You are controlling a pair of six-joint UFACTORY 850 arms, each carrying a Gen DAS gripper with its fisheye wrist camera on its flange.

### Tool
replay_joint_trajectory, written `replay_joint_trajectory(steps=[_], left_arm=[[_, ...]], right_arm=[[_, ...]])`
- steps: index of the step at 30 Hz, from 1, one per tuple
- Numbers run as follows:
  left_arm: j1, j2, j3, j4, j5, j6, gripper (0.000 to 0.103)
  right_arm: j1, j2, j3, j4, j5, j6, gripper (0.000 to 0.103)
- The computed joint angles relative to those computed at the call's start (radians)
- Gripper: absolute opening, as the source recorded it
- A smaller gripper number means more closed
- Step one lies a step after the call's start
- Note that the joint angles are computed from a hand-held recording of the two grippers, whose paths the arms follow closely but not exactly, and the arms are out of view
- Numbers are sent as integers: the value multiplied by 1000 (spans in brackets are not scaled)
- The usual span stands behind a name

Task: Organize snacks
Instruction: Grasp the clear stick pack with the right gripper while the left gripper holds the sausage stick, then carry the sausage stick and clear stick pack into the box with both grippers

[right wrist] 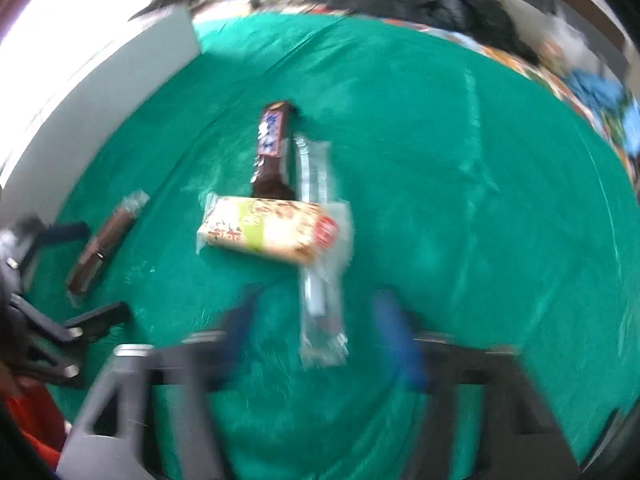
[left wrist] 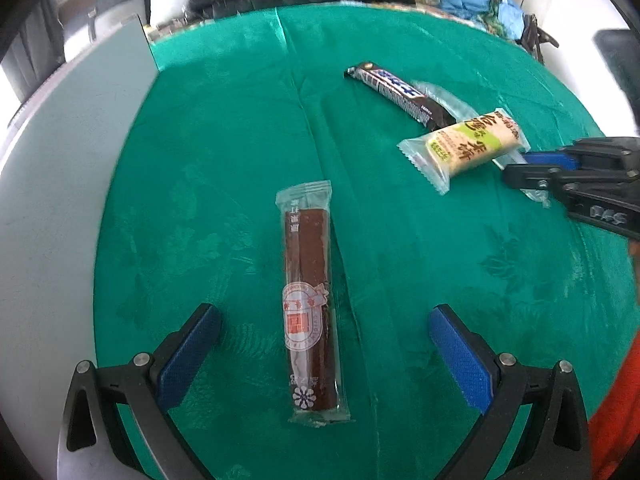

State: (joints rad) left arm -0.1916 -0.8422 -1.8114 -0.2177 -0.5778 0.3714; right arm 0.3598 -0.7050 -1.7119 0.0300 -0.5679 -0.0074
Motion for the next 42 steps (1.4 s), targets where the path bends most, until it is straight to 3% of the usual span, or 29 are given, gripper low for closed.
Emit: replay_joint_trajectory(steps=[1,3,4,5,6,9,11,14,17,18,19,21,25,28,31,34,37,38,40,41,42], left_arm=[[0,5,5,17,10,-20,92],[-1,24,32,28,50,-31,62],[1,36,53,7,75,-12,51],[3,49,74,-17,102,14,30],[8,55,84,-59,108,53,20],[26,81,129,-196,116,156,18],[37,108,176,-283,130,223,18],[55,141,232,-433,120,326,18],[69,165,260,-528,98,382,18],[74,170,263,-551,89,396,18],[81,180,271,-586,79,419,18],[104,211,300,-687,52,493,18],[144,262,336,-843,-12,580,18],[189,301,344,-911,-49,625,18],[242,331,329,-907,-35,638,18],[301,337,295,-811,29,577,18],[363,321,250,-633,89,415,18],[374,318,245,-577,115,359,22],[402,314,240,-451,152,224,48],[417,315,242,-384,167,137,81],[427,317,250,-349,185,84,94]], right_arm=[[5,-15,-20,-27,-19,17,20],[0,-9,-17,-18,-32,20,20],[-5,2,-2,-1,-38,17,20],[-10,24,27,9,-40,24,20],[-17,51,63,17,-43,37,20],[-46,149,197,92,-74,26,20],[-63,197,264,164,-81,-24,22],[-68,250,329,169,-27,-20,41],[-54,243,313,110,25,43,42],[-48,219,281,97,20,49,39],[-36,198,254,62,6,57,29],[-9,169,226,-46,-43,104,19],[-25,201,243,-16,-79,154,18],[-46,266,267,134,-50,104,18],[-21,289,200,351,-60,-44,18],[54,234,31,565,-104,-202,18],[133,124,-176,734,-158,-298,19],[153,93,-229,777,-171,-319,19],[197,19,-350,829,-192,-335,28],[219,-18,-410,842,-184,-339,33],[229,-28,-427,834,-176,-330,46]])
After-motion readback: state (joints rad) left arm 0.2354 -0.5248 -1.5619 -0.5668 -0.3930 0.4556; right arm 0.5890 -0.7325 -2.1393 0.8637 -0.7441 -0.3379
